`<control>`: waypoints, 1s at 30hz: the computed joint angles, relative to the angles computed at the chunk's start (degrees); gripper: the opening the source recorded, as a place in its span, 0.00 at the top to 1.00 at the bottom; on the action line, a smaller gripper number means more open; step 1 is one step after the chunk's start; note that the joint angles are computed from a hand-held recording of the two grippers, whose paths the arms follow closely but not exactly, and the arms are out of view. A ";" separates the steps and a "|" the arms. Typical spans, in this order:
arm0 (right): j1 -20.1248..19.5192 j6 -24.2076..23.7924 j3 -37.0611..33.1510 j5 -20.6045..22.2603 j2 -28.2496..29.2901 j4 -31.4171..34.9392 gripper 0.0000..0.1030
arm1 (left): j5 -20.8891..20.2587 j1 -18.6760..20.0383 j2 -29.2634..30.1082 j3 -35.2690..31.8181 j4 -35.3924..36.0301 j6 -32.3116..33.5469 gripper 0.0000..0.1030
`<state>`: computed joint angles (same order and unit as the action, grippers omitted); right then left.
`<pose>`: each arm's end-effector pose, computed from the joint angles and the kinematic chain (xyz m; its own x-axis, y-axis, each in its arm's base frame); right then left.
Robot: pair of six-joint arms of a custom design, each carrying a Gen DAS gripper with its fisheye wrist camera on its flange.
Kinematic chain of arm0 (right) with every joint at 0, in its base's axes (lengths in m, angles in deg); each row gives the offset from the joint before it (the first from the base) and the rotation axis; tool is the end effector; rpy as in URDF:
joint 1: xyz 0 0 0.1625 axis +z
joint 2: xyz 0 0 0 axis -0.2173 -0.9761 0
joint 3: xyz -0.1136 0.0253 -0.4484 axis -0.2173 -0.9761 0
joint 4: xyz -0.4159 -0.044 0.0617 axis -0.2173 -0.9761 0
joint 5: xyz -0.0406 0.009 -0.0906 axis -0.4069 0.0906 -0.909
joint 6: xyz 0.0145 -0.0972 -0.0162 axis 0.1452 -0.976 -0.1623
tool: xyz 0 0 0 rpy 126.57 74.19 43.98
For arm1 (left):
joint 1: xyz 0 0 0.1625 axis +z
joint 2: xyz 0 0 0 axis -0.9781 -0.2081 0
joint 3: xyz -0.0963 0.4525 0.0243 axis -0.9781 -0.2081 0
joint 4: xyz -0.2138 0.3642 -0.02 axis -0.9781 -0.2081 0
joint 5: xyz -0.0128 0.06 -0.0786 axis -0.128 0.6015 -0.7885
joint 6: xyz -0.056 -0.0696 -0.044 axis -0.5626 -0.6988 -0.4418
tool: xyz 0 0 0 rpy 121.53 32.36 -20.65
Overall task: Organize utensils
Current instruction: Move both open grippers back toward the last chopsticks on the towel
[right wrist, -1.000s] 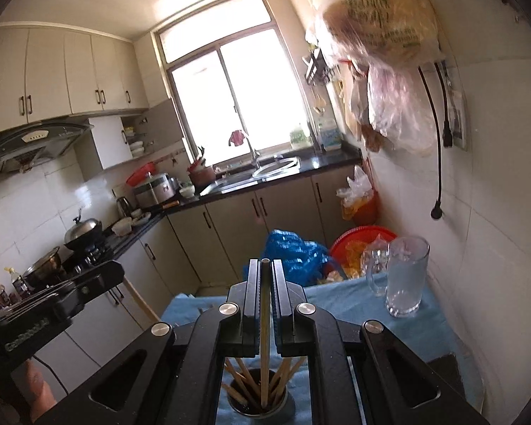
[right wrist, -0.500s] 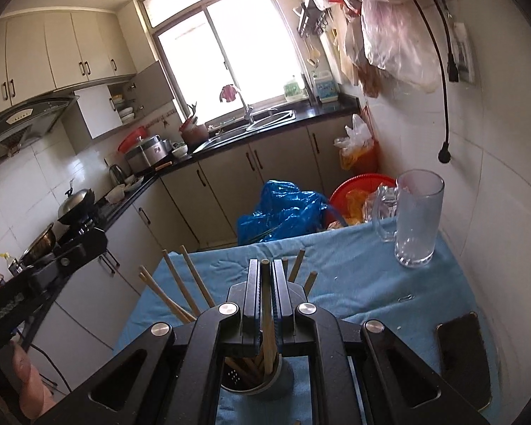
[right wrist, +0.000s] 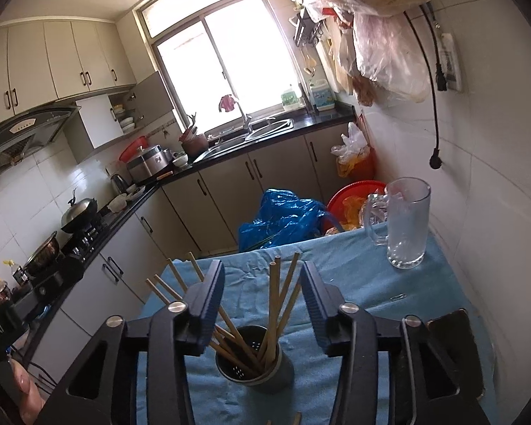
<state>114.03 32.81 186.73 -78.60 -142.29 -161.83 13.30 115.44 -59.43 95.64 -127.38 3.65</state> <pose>0.2399 -0.6112 0.3735 -0.8779 -0.2588 0.4029 -0.4770 0.5461 -0.6886 -0.3737 -0.5599 0.3416 -0.7957 0.0675 -0.6020 0.5552 0.4786 -0.6802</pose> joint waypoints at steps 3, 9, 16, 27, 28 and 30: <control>0.13 0.07 1.42 -0.47 -1.53 -0.03 0.47 | 0.93 -1.19 -2.14 2.35 2.56 -3.18 0.53; -0.08 -0.85 5.45 -1.89 -5.64 1.58 0.43 | 3.44 -4.46 -6.18 7.58 7.70 -9.42 0.48; -0.58 -3.65 11.00 -4.92 -10.38 3.44 0.41 | 7.08 -9.30 -10.66 14.62 15.40 -17.72 0.42; -0.67 -9.68 20.84 -10.99 -16.72 3.16 0.33 | 12.05 -15.76 -17.16 22.20 39.48 -41.35 0.37; -0.54 -10.57 21.89 -11.55 -17.04 2.54 0.32 | 12.48 -16.00 -17.44 22.27 41.43 -43.22 0.37; -0.40 -11.89 23.83 -12.29 -17.58 1.48 0.30 | 13.27 -16.65 -18.30 22.77 46.73 -48.89 0.35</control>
<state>113.63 20.93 210.56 -90.89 -159.87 -160.35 26.57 98.79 -77.73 118.41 -80.65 -45.24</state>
